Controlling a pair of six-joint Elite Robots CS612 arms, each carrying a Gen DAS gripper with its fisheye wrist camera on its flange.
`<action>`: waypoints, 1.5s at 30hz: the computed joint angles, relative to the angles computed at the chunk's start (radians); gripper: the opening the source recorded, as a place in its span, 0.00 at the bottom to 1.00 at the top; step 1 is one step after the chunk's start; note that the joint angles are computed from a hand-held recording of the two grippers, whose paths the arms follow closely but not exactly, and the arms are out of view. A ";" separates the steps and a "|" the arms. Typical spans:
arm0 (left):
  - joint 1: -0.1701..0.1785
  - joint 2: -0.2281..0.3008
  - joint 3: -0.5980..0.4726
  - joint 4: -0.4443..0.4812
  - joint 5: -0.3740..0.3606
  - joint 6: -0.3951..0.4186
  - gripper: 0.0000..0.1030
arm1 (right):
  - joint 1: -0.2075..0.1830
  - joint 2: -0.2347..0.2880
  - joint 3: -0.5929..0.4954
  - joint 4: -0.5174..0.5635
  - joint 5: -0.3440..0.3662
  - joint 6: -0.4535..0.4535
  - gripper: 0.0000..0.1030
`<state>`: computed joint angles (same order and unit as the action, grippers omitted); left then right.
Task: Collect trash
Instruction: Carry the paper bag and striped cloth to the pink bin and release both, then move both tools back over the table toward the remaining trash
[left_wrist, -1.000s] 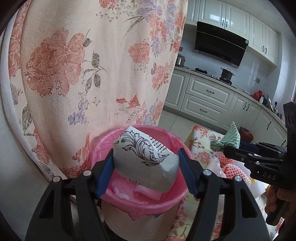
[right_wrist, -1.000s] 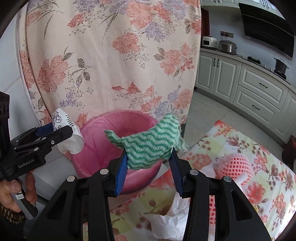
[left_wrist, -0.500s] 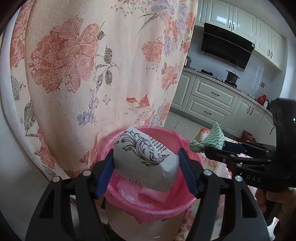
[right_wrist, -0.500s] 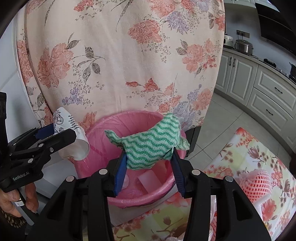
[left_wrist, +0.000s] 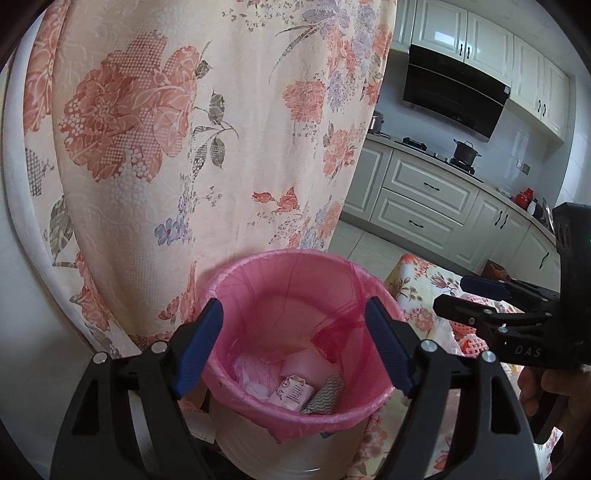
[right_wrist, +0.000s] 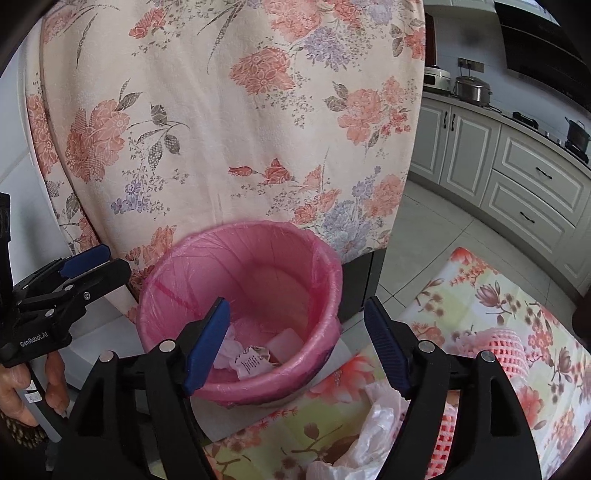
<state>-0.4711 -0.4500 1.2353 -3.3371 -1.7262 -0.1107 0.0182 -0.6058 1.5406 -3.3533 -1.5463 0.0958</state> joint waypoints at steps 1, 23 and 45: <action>-0.002 -0.002 0.004 -0.002 -0.005 0.003 0.74 | -0.003 -0.005 0.012 -0.008 -0.005 0.007 0.70; -0.087 -0.053 0.119 -0.008 -0.096 0.084 0.74 | -0.067 -0.112 0.342 -0.232 -0.195 0.148 0.75; -0.213 -0.100 0.253 0.103 -0.147 0.190 0.73 | -0.148 -0.119 0.613 -0.398 -0.301 0.248 0.80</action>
